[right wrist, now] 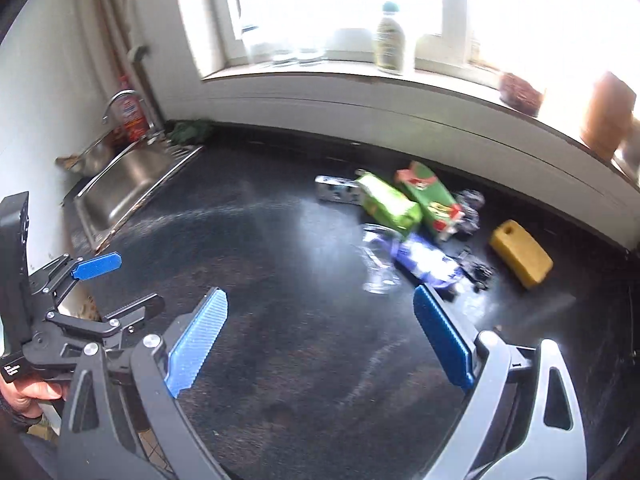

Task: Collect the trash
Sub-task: 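Return both tools to the countertop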

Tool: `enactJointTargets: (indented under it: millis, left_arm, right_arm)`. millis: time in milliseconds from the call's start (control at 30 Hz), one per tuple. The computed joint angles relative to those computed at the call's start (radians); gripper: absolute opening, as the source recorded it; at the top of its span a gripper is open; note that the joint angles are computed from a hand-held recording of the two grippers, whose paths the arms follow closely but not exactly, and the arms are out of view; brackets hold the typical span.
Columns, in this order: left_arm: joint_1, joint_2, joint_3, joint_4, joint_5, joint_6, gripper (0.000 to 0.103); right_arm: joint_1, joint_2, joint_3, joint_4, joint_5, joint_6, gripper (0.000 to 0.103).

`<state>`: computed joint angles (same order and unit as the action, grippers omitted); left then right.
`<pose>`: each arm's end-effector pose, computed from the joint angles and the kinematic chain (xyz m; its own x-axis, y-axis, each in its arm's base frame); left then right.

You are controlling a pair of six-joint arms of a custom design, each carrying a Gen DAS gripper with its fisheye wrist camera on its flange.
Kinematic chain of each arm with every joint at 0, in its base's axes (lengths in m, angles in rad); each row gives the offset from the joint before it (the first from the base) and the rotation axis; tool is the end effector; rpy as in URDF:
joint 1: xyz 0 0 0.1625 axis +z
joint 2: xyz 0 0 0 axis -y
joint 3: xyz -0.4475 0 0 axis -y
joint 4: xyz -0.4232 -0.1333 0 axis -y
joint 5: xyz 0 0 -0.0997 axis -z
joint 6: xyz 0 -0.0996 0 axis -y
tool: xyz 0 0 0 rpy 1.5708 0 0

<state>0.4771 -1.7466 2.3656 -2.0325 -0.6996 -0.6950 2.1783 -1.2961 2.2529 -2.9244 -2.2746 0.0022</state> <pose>-0.2190 -0.3491 0.2786 -0.7072 0.1912 -0.6807 0.5527 0.7499 -0.3636 0.3342 -0.3602 0.2158 -0.7699 -0.2282 0.5960 -0.5248 0.7578 -0.3878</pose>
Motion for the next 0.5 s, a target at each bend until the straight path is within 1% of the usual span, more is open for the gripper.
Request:
enactJointTargets:
  millis: [67,167,300,500]
  left_arm:
    - [0.011,0.101,-0.019,-0.126,-0.033,0.092,0.091]
    - [0.015,0.202,-0.043,-0.231,-0.073,0.171,0.091]
    - [0.023,0.289,-0.071,-0.295,-0.102,0.224,0.091]
    - [0.059,0.369,-0.117,-0.312,-0.114,0.226,0.091]
  right_arm:
    - [-0.036,-0.061,0.037,-0.007,-0.035,0.009,0.091]
    - [-0.088,-0.14,0.075,-0.016,-0.065,0.0,0.091]
    - [-0.136,-0.201,0.094,-0.017,-0.073,-0.014,0.091]
    - [-0.192,-0.219,0.091,-0.023,-0.052,-0.055,0.091]
